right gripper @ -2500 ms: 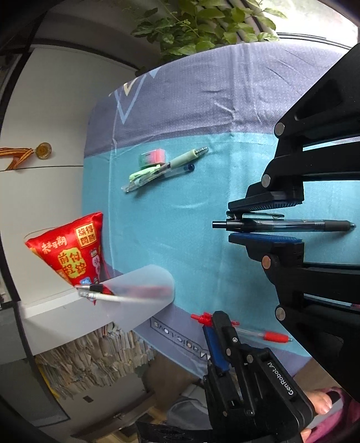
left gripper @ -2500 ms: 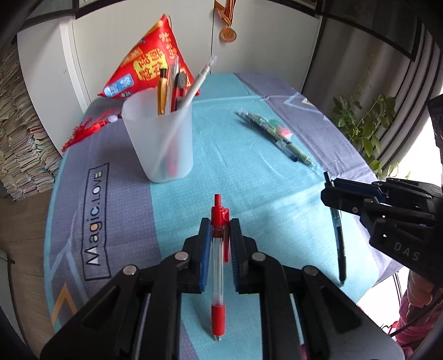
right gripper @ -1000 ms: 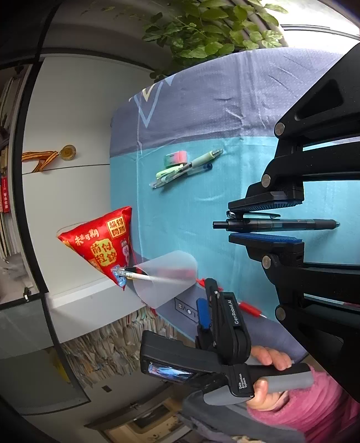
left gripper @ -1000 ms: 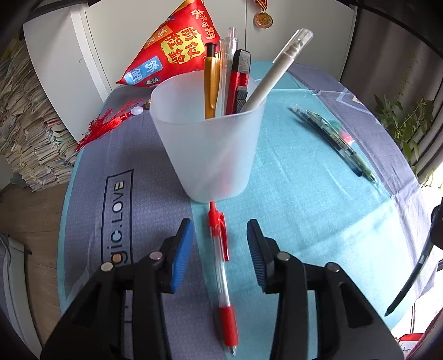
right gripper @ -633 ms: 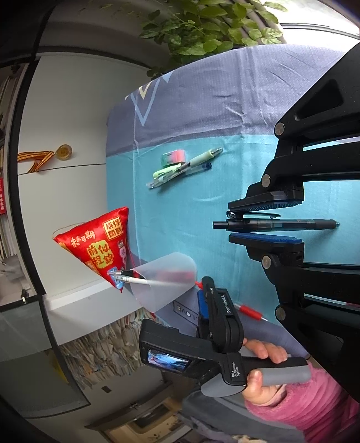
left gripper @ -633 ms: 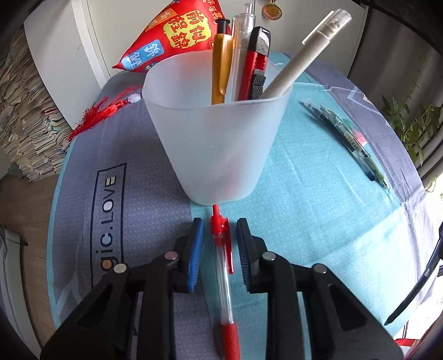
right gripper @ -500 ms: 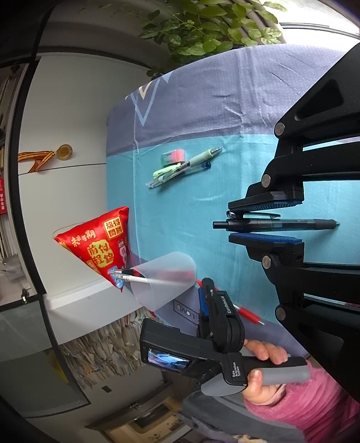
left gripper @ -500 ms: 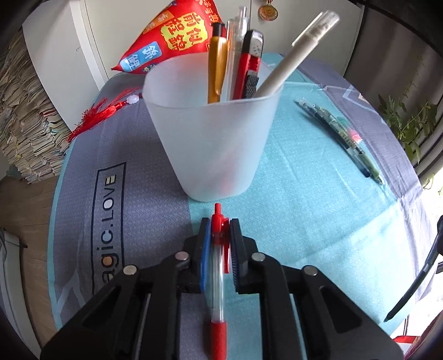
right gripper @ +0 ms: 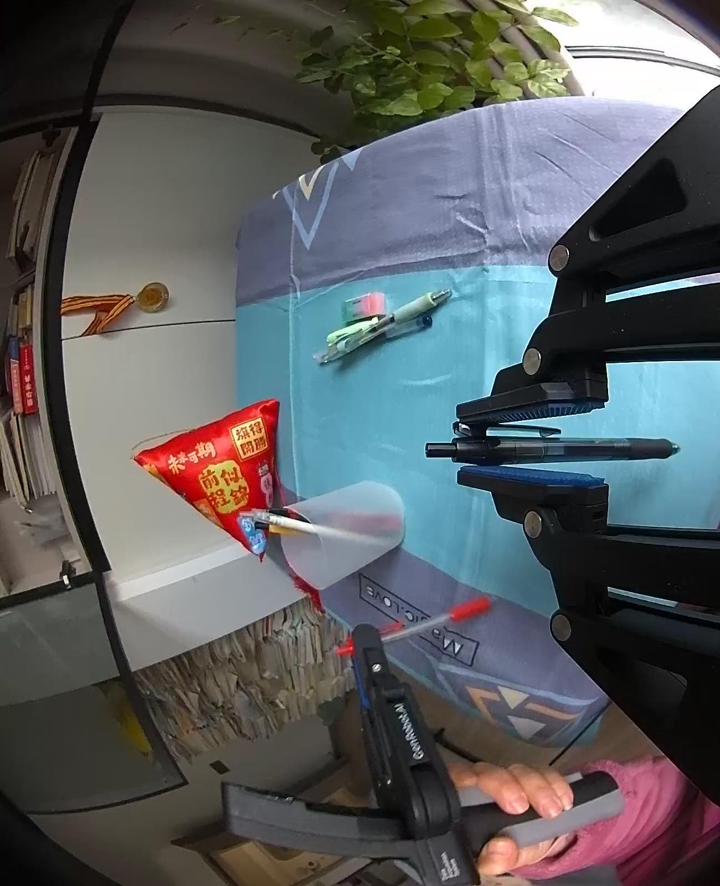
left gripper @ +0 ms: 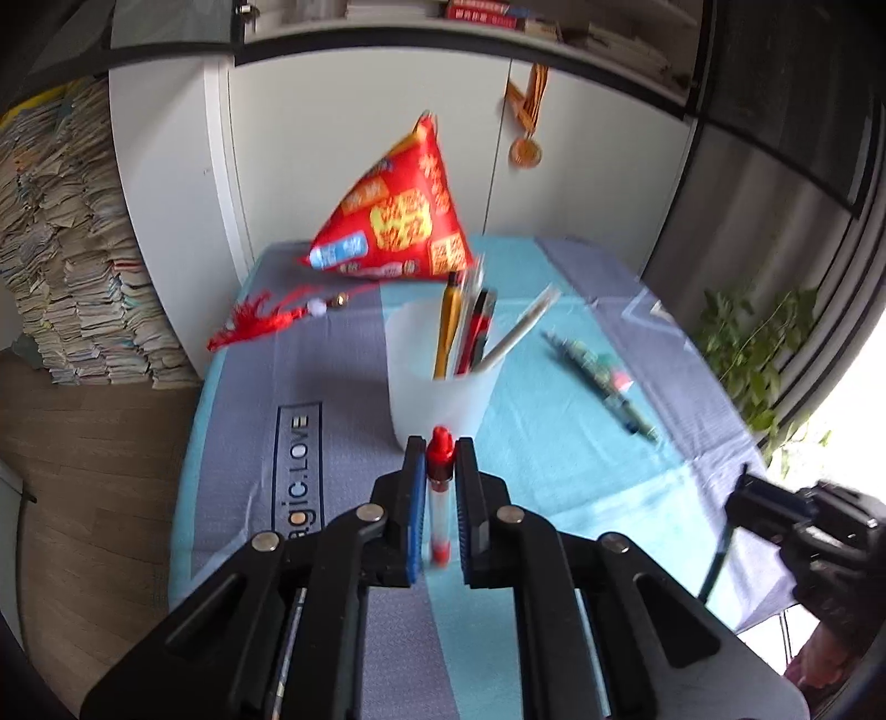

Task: Organize stationery
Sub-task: 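Lower the red pen into the frosted cup with the left tool while the right tool holds the black pen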

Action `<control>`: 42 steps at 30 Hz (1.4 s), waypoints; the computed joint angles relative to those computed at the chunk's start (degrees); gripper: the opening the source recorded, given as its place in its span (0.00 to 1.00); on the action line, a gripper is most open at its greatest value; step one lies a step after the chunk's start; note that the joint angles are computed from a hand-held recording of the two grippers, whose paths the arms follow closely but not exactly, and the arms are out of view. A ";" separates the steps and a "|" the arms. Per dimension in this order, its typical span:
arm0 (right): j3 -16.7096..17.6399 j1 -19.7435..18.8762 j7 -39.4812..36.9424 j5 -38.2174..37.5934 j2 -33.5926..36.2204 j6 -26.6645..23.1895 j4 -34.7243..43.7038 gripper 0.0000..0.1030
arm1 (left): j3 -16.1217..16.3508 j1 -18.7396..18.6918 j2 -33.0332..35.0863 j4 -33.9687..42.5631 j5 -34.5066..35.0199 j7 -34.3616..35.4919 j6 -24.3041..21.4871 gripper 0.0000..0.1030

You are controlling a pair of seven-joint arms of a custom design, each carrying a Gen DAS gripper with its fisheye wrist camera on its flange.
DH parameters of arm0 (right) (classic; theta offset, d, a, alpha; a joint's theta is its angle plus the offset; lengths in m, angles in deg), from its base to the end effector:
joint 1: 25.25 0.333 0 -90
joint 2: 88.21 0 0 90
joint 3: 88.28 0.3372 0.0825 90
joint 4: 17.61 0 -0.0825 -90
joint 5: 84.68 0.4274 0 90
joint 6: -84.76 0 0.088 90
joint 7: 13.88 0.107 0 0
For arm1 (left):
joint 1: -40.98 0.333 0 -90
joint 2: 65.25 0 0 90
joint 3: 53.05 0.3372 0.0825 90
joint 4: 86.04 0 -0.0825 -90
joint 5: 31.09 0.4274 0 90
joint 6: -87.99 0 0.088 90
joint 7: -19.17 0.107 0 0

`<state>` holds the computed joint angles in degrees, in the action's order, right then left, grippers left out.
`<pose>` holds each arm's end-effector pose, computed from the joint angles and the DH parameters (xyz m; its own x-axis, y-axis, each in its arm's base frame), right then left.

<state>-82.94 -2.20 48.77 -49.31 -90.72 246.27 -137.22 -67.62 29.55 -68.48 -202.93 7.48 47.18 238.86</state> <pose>0.5581 0.2699 0.5292 0.5150 -0.8326 -0.2038 -0.6549 -0.2288 -0.7202 0.5502 -0.2885 0.5400 0.0939 -0.9907 0.0987 -0.6896 -0.1362 -0.7113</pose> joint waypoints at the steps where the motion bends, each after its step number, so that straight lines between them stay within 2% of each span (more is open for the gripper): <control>1: 0.06 0.06 -0.06 0.08 -0.19 0.10 -0.12 0.16 | -0.05 0.05 -0.29 0.25 0.85 -0.65 0.20 0.08; 10: -0.30 0.44 0.71 -0.57 -0.73 0.54 -0.60 0.16 | 0.02 0.36 1.32 7.72 9.65 -3.88 -2.83 0.07; 16: -0.38 0.14 1.64 -1.04 -0.10 0.37 -0.11 0.16 | 1.69 -0.50 4.71 13.11 11.46 -3.91 -5.19 0.07; 26: 0.53 -1.16 2.84 -1.75 2.03 0.09 1.87 0.16 | 5.21 -3.29 11.87 16.67 5.05 2.17 -9.31 0.08; 30: 1.22 -1.16 1.03 -0.78 2.40 0.95 2.85 0.16 | 6.09 -3.56 11.88 14.95 1.60 3.46 -8.18 0.08; 36: 2.36 -0.85 -1.56 2.07 3.79 2.09 6.04 0.16 | 6.41 -3.51 9.20 10.50 2.13 2.01 -5.06 0.10; 37: 2.59 -0.87 -2.07 2.81 4.07 2.12 6.65 0.16 | 6.36 -3.36 8.19 9.04 2.72 0.91 -4.08 0.13; 39: 3.07 -0.89 -2.65 3.72 4.67 2.41 7.81 0.16 | 5.99 -2.83 6.04 5.79 4.60 -1.66 -1.74 0.23; 41: 3.58 -0.86 -2.50 3.73 5.37 3.08 9.09 0.16 | 5.31 -2.08 3.86 2.23 7.39 -5.71 0.61 0.40; 42: 3.84 -0.86 -2.30 3.57 5.76 3.39 9.82 0.16 | 4.83 -1.65 3.09 0.81 8.46 -6.85 1.29 0.40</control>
<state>-79.10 -3.06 46.47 -45.74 -84.96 249.66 -127.40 -62.80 27.89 -65.40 -202.12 15.93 40.33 240.16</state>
